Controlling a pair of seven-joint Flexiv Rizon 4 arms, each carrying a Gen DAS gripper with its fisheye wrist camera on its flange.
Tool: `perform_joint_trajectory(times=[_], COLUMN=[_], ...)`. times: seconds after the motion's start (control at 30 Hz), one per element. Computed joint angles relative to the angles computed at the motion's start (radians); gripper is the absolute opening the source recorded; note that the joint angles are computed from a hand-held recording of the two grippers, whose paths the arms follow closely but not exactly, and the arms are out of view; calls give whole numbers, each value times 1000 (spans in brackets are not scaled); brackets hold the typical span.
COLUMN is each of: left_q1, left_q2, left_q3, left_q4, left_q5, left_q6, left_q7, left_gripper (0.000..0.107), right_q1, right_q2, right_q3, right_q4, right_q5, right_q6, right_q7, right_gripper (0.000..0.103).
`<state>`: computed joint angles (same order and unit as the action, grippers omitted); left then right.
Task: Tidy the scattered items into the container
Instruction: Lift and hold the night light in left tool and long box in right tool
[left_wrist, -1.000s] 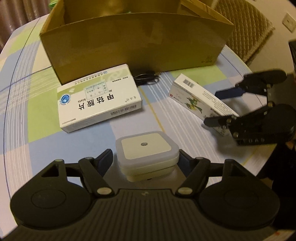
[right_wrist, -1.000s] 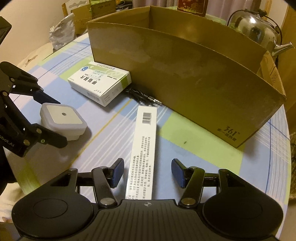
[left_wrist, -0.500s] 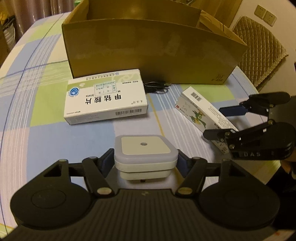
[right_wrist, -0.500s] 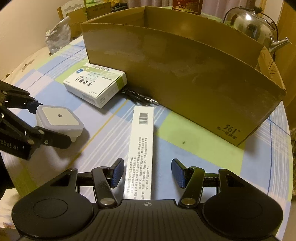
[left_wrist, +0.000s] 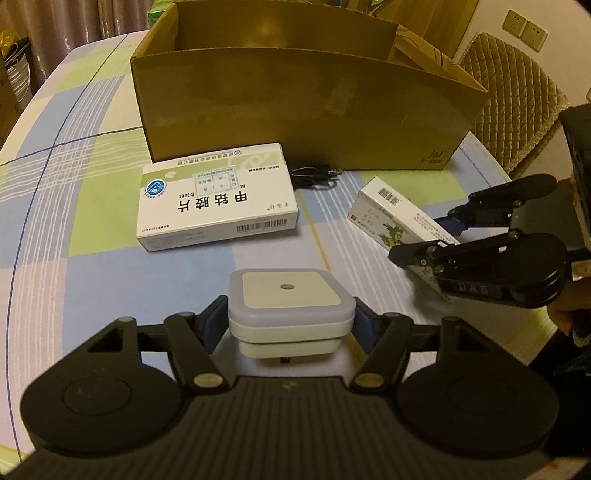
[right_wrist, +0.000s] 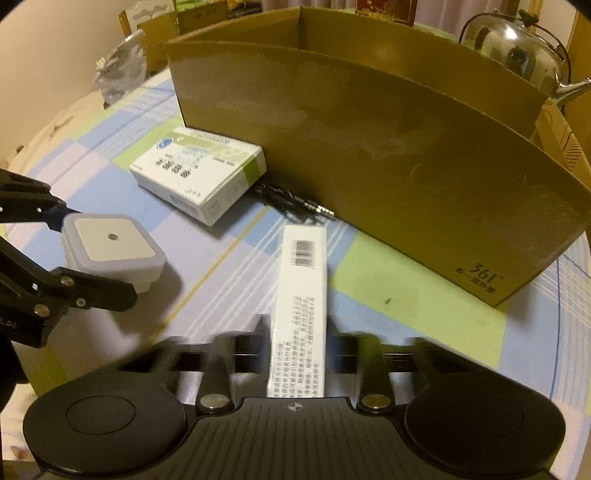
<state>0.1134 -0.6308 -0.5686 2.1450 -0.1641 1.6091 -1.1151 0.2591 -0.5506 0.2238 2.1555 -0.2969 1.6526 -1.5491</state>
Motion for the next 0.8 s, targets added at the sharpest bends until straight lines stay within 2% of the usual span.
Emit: perform_joint_trajectory(times=[0.1, 0.2, 0.8], left_q1=[-2, -2, 2], left_q2=[1, 2, 0], left_q3=[4, 6, 11], left_q4=[1, 3, 1], left_q5=[-3, -4, 11], left_q6=[-2, -2, 4], left_q7=[-5, -8, -20], left_gripper=[64, 64, 64], right_q1=[31, 20, 86], right_q2=[14, 25, 67], right_q3=[-33, -23, -102], right_q4=[20, 32, 85], right_q5=[3, 5, 6], right_q6=[14, 16, 43], right_q7=[8, 10, 37], right_gripper=[23, 23, 23])
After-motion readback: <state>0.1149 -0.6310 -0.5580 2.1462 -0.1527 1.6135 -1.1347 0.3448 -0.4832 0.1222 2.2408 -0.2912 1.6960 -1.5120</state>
